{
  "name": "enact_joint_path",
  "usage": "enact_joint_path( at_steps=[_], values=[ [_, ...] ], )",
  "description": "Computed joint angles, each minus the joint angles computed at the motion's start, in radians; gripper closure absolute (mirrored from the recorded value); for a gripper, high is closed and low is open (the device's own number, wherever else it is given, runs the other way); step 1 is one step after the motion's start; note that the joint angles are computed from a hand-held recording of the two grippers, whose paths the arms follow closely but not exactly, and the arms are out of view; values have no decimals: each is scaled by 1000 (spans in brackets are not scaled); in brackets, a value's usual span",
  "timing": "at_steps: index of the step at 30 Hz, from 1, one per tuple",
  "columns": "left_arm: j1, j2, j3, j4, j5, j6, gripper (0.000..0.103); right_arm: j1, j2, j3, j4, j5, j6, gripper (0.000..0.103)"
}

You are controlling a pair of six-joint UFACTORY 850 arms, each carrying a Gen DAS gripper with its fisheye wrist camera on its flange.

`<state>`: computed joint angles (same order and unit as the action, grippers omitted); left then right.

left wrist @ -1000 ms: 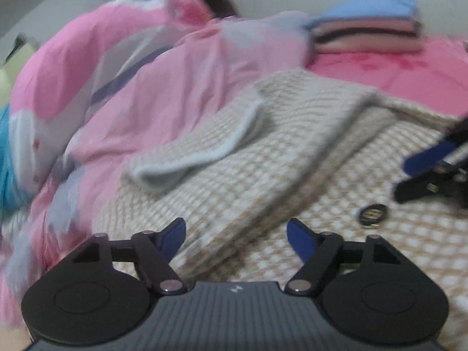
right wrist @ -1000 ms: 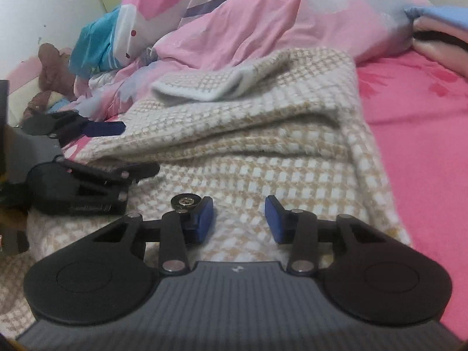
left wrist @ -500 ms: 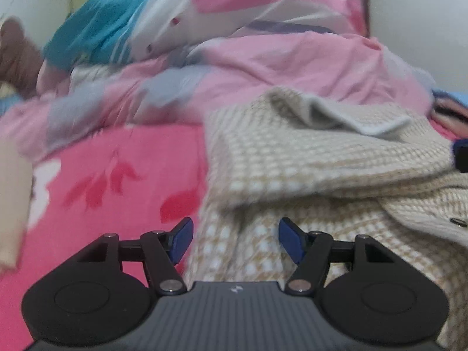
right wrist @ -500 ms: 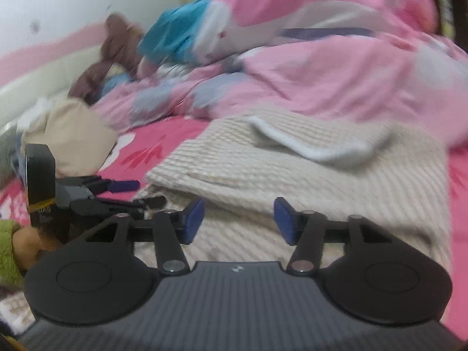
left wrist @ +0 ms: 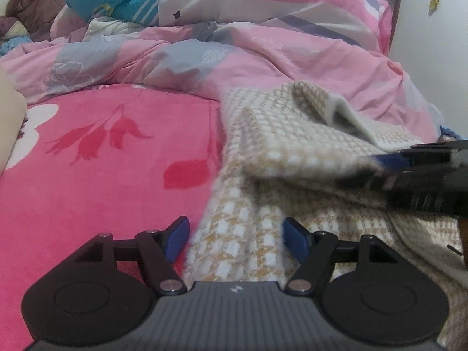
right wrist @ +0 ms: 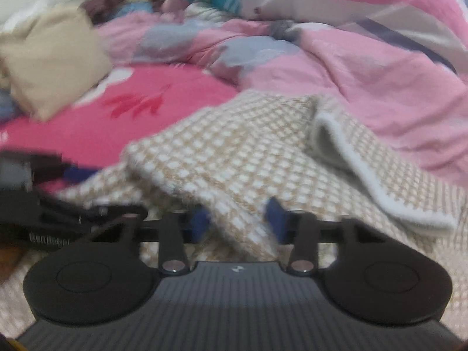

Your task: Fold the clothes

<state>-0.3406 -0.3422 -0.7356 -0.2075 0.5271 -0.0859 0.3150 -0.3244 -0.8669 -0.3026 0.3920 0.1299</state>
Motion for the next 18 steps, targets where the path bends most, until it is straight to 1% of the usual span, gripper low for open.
enact_joint_path(
  at_steps=[3,6,9,13,15,18],
  values=[
    [0,-2,0,4,1,-7,31,-45,30,30,-102,72,196,95],
    [-1,-2,-1,0,1,-3,31,-76,82,79,-40,124,200,96],
    [-3,-3,-1,-8,1,6,31,-132,161,142,1,163,227,97],
    [-3,-5,-1,-8,4,7,31,-259,289,225,58,196,251,97],
    [-3,-6,-1,-9,5,9,30,-344,351,262,72,204,270,97],
    [-6,-7,-4,-24,2,28,30,-444,422,323,173,236,217,97]
  ],
)
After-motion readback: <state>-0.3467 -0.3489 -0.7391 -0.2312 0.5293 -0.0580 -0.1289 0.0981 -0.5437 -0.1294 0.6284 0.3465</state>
